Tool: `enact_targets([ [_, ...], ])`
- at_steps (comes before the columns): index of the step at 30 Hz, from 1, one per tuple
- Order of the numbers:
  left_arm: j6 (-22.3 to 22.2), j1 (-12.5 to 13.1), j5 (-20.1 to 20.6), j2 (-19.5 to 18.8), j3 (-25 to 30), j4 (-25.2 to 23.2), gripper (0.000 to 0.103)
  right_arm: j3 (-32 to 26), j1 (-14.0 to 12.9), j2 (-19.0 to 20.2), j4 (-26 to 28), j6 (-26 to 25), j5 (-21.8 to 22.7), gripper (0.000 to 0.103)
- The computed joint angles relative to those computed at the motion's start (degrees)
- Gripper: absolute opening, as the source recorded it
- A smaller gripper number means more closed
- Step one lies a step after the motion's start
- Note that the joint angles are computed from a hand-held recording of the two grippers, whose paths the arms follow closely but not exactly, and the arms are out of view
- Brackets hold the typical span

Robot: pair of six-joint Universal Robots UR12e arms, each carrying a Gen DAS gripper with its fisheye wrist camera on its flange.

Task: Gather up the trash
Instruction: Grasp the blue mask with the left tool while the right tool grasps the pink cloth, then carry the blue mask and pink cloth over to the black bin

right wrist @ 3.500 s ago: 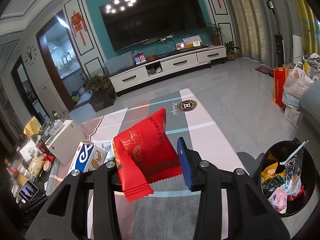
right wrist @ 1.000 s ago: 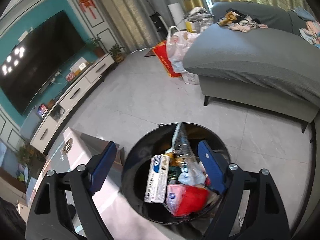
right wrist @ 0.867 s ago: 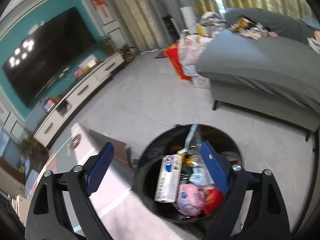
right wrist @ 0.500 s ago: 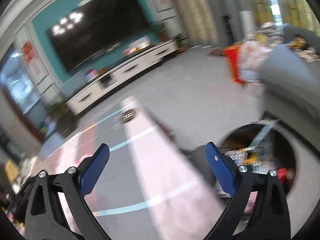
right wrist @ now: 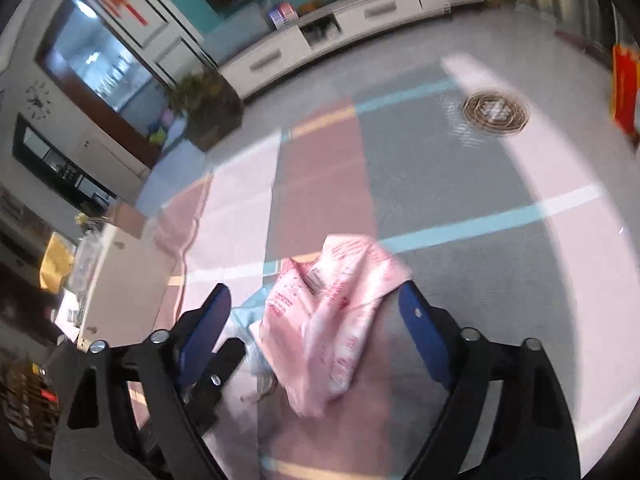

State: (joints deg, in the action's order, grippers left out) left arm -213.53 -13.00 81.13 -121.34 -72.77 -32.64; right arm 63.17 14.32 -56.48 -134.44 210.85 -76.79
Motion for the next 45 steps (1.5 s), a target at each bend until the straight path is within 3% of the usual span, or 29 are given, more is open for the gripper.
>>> enact_targets([
  [3,0.91,-0.05,-1.35,-0.28,0.1,-0.21,0.066,-2.04,0.0,2.22,2.74,1.67,2.59,0.073],
  [6,1.89,-0.16,-2.07,-0.71,0.5,-0.05,0.062,-1.53,0.25,2.43,2.38,1.02,1.75,0.059],
  [8,2.31,-0.42,-1.77,-1.14,0.85,-0.08,0.056,-0.78,0.32,2.03,1.06,0.66,1.38,0.04],
  [9,2.59,-0.69,-0.96,-1.3,0.88,0.54,0.051,-0.3,0.3,1.71,0.31,0.22,1.62,0.035],
  [11,2.71,-0.54,-3.51,-1.67,1.12,0.29,0.027,0.06,0.43,1.15,0.6,-0.58,0.53,0.019],
  [13,1.69,-0.43,-5.07,-1.82,0.84,1.37,0.021,0.86,0.3,0.49,-0.01,-1.69,-0.18,0.019],
  [16,1.74,-0.9,-3.67,-0.97,-0.05,1.7,0.018,3.44,0.44,-1.48,-2.61,-2.92,-2.6,0.018],
  [24,2.8,-1.76,0.34,4.4,-4.29,1.52,0.017,11.26,0.5,-7.96,-10.54,-3.34,-5.59,0.018],
  [34,4.47,-3.06,5.85,12.98,-11.84,3.11,0.017,18.33,2.22,-15.03,-16.01,-6.53,-9.28,0.018],
  [40,4.45,-4.79,10.99,17.1,-16.15,7.35,0.017,23.78,3.33,-19.45,-20.66,-9.16,-11.31,0.018],
  [45,5.54,-6.4,11.51,19.06,-17.87,10.06,0.017,27.98,3.57,-22.37,-25.05,-9.88,-12.93,0.018],
])
